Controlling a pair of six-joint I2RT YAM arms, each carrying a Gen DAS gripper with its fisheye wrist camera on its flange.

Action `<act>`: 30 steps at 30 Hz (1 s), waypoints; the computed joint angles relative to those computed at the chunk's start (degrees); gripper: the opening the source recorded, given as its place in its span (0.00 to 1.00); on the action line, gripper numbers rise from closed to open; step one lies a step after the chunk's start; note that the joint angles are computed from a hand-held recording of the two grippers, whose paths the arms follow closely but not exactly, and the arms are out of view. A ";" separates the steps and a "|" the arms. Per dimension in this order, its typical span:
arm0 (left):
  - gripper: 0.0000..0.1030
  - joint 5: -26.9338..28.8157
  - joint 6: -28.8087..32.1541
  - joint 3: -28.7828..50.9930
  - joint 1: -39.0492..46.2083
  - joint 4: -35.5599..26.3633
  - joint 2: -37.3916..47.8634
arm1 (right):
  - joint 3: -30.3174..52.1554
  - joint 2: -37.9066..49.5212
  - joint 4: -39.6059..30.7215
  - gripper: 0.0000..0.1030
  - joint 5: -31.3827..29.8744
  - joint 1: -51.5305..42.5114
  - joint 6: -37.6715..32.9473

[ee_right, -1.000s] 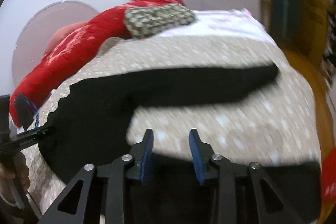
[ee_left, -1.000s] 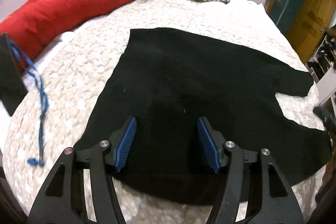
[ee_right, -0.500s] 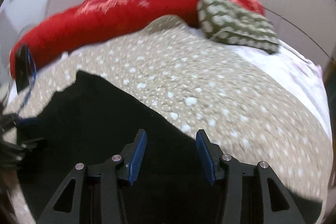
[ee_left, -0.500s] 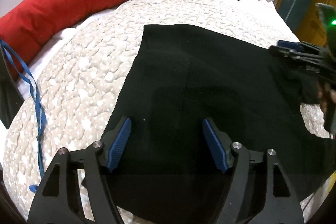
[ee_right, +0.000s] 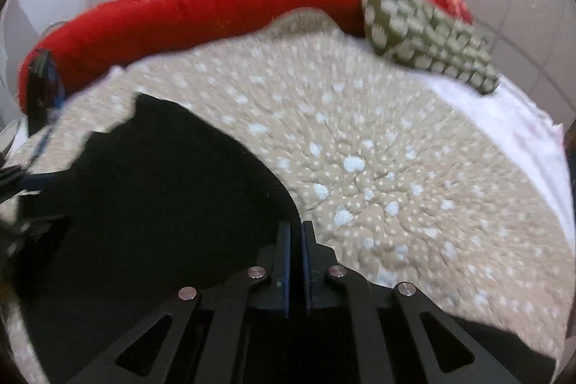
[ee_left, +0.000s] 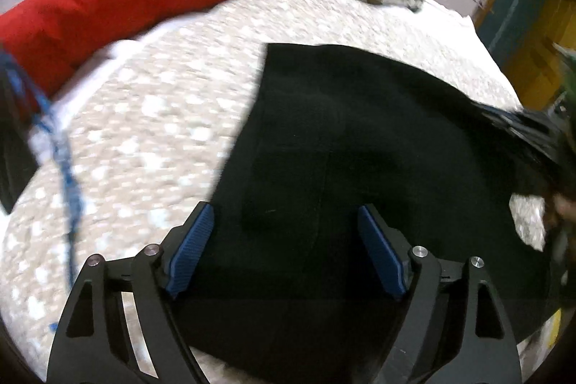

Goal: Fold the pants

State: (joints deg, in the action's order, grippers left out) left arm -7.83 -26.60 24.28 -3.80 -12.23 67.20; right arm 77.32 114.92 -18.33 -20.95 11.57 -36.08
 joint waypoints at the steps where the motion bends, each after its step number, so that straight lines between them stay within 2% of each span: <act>1: 0.80 0.11 -0.07 -1.11 1.72 -2.04 -4.34 | -3.37 -3.24 1.36 0.05 -0.86 -0.52 0.32; 3: 0.80 1.36 0.04 -2.60 5.74 -6.62 -12.82 | -13.41 -14.07 3.50 0.05 -4.62 -2.77 0.78; 5: 0.80 3.28 0.66 -3.27 10.97 -12.66 -22.56 | -21.96 -23.17 5.51 0.05 -5.36 -3.73 1.47; 8: 0.80 6.49 3.24 -2.22 19.85 -22.87 -36.81 | -35.10 -38.99 3.81 0.05 -7.67 -5.18 1.69; 10: 0.80 7.41 4.05 -0.94 22.62 -27.23 -41.81 | -42.61 -47.49 1.29 0.05 -8.07 -4.90 4.50; 12: 0.80 6.28 3.65 -0.34 21.23 -29.40 -43.96 | -50.34 -52.81 1.86 0.05 -5.74 -2.37 9.26; 15: 0.80 0.99 0.48 -0.57 11.32 -30.32 -43.38 | -59.51 -54.34 9.93 0.08 1.66 2.63 16.34; 17: 0.80 -3.73 -3.45 -0.78 2.68 -30.51 -41.92 | -59.18 -56.32 7.31 0.13 -0.89 0.15 16.55; 18: 0.80 -7.22 -6.61 -1.30 -3.92 -29.67 -39.80 | -57.93 -58.59 3.57 0.21 -5.43 -4.27 15.29; 20: 0.80 -11.07 -11.04 -2.06 -12.55 -28.19 -36.28 | -55.76 -60.09 0.04 0.30 -9.41 -11.49 13.00; 23: 0.80 -14.71 -16.85 -2.80 -22.33 -23.48 -28.71 | -51.64 -59.70 -3.12 0.32 -12.31 -26.92 8.87; 26: 0.80 -15.22 -18.18 -2.66 -26.27 -19.36 -21.67 | -46.96 -51.66 -1.80 0.41 -13.11 -39.85 7.81; 30: 0.80 -16.98 -19.22 -1.95 -28.25 -15.98 -13.62 | -36.65 -32.37 0.77 0.42 -12.30 -50.83 13.37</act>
